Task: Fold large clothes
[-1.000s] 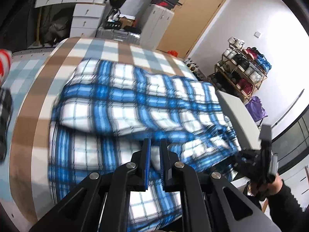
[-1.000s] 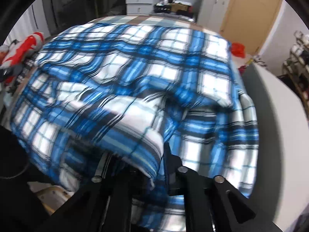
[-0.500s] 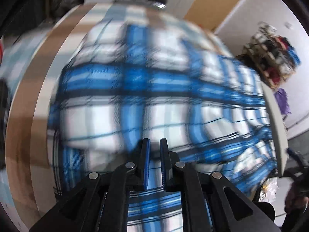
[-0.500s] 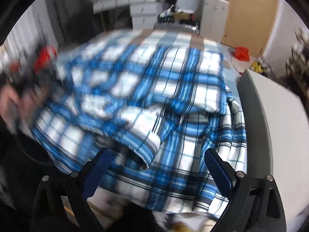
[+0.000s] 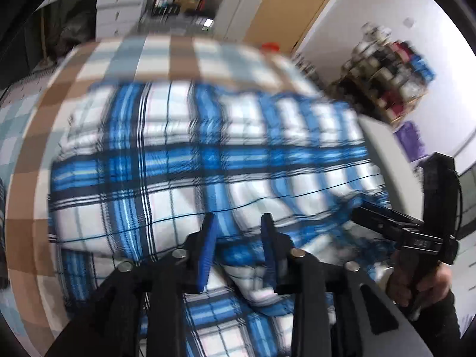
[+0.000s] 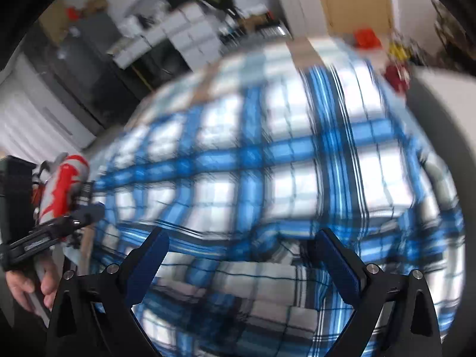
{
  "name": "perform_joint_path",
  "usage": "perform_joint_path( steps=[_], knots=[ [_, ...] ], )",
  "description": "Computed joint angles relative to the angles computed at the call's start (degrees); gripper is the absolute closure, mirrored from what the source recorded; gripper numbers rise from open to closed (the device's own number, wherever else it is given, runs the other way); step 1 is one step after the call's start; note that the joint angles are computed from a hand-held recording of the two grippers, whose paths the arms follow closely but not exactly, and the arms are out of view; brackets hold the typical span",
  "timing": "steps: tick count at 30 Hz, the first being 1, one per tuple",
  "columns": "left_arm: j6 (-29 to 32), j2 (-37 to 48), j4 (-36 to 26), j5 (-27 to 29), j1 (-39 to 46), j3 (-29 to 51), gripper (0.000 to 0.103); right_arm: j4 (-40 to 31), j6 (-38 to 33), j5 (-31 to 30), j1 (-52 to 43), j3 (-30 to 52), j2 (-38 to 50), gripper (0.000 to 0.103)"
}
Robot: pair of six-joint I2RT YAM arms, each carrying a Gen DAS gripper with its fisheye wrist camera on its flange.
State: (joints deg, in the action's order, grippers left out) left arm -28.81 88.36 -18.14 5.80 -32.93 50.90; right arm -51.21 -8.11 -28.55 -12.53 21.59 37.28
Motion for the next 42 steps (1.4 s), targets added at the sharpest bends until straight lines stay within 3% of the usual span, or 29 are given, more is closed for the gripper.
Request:
perform_joint_path(
  steps=[2, 5, 7, 9, 10, 11, 13, 17, 21, 23, 28, 32, 34, 39, 42],
  knots=[
    [-0.76, 4.48, -2.72, 3.23, 2.99, 2.83, 0.078, 3.01, -0.28, 2.93, -3.11, -0.89, 7.06, 0.004],
    [3.93, 6.72, -12.54, 9.59, 7.26, 9.74, 0.078, -3.86, -6.99, 2.08, -5.83, 5.39, 8.08, 0.005],
    [7.68, 1.13, -14.93, 7.07, 9.72, 11.70, 0.078, -8.98, -11.35, -0.67, -8.89, 10.87, 8.13, 0.005],
    [11.24, -2.14, -16.39, 2.12, 11.98, 14.39, 0.065, -10.91, -12.51, -0.41, -8.69, 17.72, 8.00, 0.004],
    [12.81, -2.26, -17.09, 0.03, 13.25, 15.87, 0.045, -9.78, -11.28, 1.48, -6.59, 20.50, 7.93, 0.002],
    [13.67, -1.28, -17.39, -1.01, 14.10, 17.63, 0.040, -6.97, -9.26, 5.10, -2.83, 22.91, 8.69, 0.000],
    [15.78, 2.74, -17.82, 0.68, 15.75, 20.49, 0.040, -1.60, -7.44, 10.16, 3.78, 26.39, 13.94, 0.000],
    [14.53, 13.50, -17.35, 4.77, 15.22, 24.20, 0.041, 5.08, -6.77, 8.37, 7.50, 29.39, 31.56, 0.000],
    [13.17, 20.30, -20.00, 6.27, 16.58, 28.55, 0.041, 14.07, -5.74, 22.49, 11.59, 25.90, 43.95, 0.001],
    [12.73, 20.89, -19.35, 6.46, 16.34, 27.37, 0.041, 15.52, -7.36, 24.98, 11.24, 24.54, 48.11, 0.000],
    [14.44, 17.86, -23.22, 3.47, 15.59, 27.96, 0.041, 12.50, -13.06, 23.03, 8.71, 24.28, 42.71, 0.000],
    [16.78, 8.98, -23.79, 1.84, 19.26, 24.86, 0.040, 7.59, -16.32, 12.73, -0.20, 28.57, 37.95, 0.000],
    [18.50, 8.79, -25.02, 0.65, 21.16, 24.60, 0.040, 7.52, -15.60, 9.93, -3.40, 31.39, 39.31, 0.000],
    [19.55, 15.07, -28.28, 7.97, 27.19, 26.76, 0.040, 5.47, -14.17, 7.85, -2.72, 40.01, 54.97, 0.000],
    [17.58, 16.16, -26.47, 16.47, 29.70, 24.96, 0.041, 7.65, -12.53, 12.33, -0.43, 39.40, 57.63, 0.000]
  ],
)
